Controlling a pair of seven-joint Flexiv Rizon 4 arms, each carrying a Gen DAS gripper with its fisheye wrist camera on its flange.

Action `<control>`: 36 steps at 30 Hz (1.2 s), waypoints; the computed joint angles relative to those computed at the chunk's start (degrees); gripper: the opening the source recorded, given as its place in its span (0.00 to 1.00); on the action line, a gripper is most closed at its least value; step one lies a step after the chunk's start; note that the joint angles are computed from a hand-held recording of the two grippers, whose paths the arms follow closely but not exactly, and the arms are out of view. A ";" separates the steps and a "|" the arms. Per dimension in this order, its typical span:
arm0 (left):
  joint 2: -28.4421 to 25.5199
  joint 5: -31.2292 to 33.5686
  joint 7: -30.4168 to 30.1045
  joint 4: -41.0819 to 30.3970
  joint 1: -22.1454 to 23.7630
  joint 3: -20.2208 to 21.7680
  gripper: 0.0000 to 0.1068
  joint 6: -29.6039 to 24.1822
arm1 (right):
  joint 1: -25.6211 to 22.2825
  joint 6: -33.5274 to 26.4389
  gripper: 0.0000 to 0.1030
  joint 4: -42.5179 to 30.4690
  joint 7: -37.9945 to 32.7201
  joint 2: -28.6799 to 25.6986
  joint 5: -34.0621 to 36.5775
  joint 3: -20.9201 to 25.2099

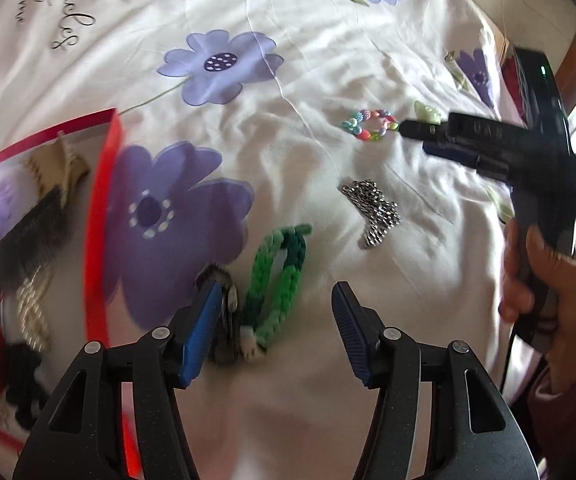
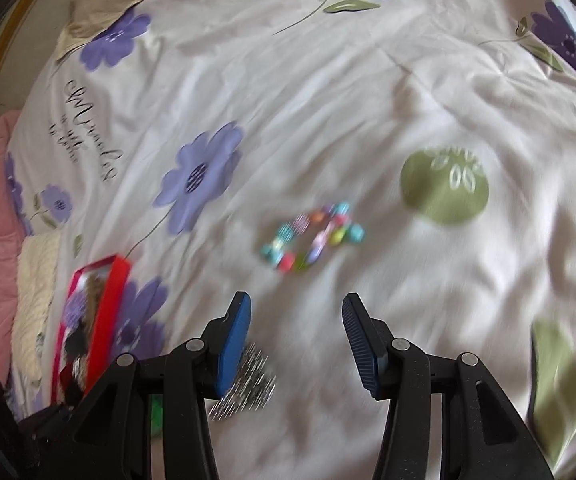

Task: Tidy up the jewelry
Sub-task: 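Grasp the green braided bracelet with the left tool while the right tool grasps the colorful bead bracelet, then carry the green bracelet and bead bracelet into the red box with both tools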

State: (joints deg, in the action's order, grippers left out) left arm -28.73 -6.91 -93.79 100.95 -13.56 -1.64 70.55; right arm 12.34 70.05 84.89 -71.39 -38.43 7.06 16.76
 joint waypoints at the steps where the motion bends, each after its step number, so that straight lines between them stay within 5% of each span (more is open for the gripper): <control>1: -0.63 0.27 0.09 -0.92 -0.10 0.19 0.53 -0.52 | 0.55 -0.41 0.49 -0.98 0.53 -0.69 -0.81 -1.03; 7: -4.46 2.70 -1.05 -6.52 -1.50 1.90 0.51 -4.07 | 2.95 -4.29 0.49 -6.94 2.03 -5.30 -6.71 -5.27; 10: -5.54 3.21 -1.12 -7.70 -1.55 1.82 0.36 -5.14 | 3.85 -6.06 0.46 -8.25 2.21 -6.59 -8.60 -6.24; 11: -5.67 2.57 -0.31 -7.62 -0.88 0.93 0.24 -5.51 | 4.75 -5.60 0.44 -7.65 2.78 -6.40 -9.71 -7.36; 15: -5.47 0.86 0.97 -6.53 0.20 -0.39 0.18 -4.51 | 5.78 -5.10 0.16 -6.04 3.15 -5.69 -12.40 -8.34; 22: -1.68 -3.27 2.60 -0.96 2.15 -2.92 0.18 1.39 | 1.21 -1.66 0.08 -3.69 -0.34 -3.43 -6.55 -1.71; 36: 7.17 -17.49 7.76 13.80 7.80 -11.55 0.18 13.99 | -5.38 3.36 0.09 4.05 -10.71 4.27 8.16 8.25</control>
